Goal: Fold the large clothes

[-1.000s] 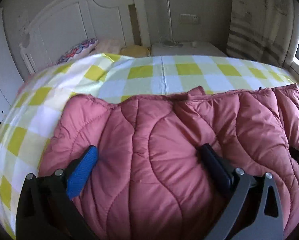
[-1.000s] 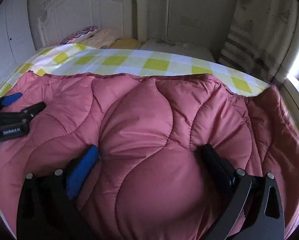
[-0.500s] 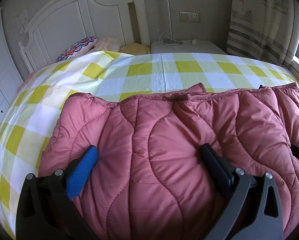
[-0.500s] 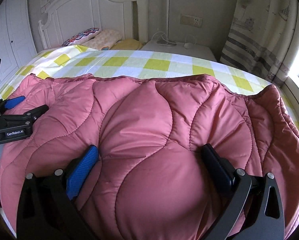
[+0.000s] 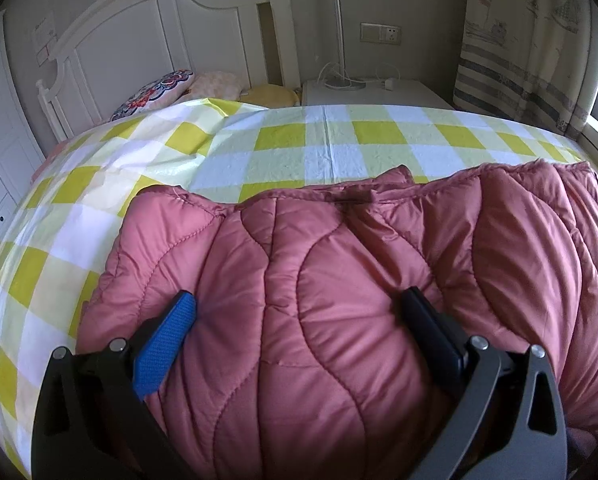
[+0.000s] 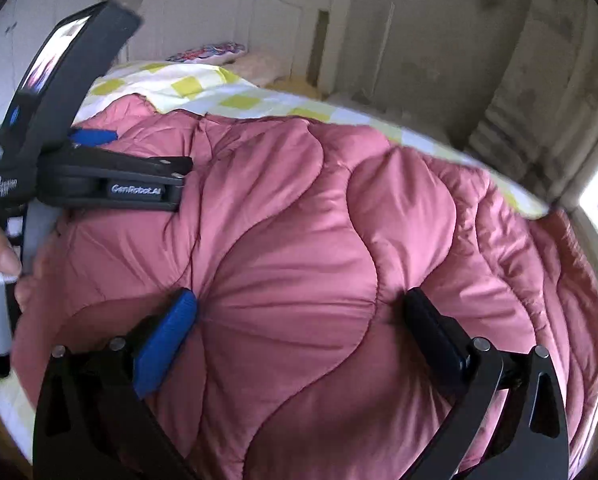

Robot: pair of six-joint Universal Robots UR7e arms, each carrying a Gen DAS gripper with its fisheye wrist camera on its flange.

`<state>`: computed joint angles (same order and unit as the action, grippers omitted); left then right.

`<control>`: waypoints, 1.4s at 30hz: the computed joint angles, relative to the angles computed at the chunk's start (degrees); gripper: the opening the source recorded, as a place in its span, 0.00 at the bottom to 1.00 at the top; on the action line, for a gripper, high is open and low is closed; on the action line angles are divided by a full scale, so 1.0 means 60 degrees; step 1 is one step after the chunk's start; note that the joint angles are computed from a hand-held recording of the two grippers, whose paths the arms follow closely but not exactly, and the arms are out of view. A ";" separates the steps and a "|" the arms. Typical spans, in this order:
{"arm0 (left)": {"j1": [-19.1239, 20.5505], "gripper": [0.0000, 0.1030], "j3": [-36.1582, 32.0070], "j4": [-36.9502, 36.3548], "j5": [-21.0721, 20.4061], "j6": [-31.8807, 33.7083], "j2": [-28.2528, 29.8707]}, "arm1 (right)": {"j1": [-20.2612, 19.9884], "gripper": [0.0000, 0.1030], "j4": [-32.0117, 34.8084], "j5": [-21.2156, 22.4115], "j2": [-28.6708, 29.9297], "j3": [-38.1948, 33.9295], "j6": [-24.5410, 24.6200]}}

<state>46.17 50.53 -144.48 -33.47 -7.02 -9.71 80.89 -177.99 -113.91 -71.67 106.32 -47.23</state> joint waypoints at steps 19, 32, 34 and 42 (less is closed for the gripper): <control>0.0006 0.98 0.0045 0.0042 -0.0058 -0.0074 -0.0051 | -0.1062 0.95 -0.0003 0.0179 -0.0757 -0.1086 0.0954; 0.0002 0.98 0.0066 0.0039 -0.0106 -0.0108 -0.0067 | -0.2502 0.96 0.2721 0.1852 -0.1296 -0.2116 0.2584; 0.0003 0.98 0.0073 0.0010 -0.0101 -0.0085 -0.0072 | -0.2482 0.96 0.2612 0.1761 -0.1176 -0.2133 0.2162; 0.0020 0.98 0.0055 0.0050 -0.0134 -0.0111 -0.0076 | -0.1689 0.96 0.1569 0.0713 -0.0882 -0.2626 0.3288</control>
<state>46.29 50.86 -144.18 -34.28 -7.69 -10.17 70.76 -168.58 -109.63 -76.96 90.56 -27.50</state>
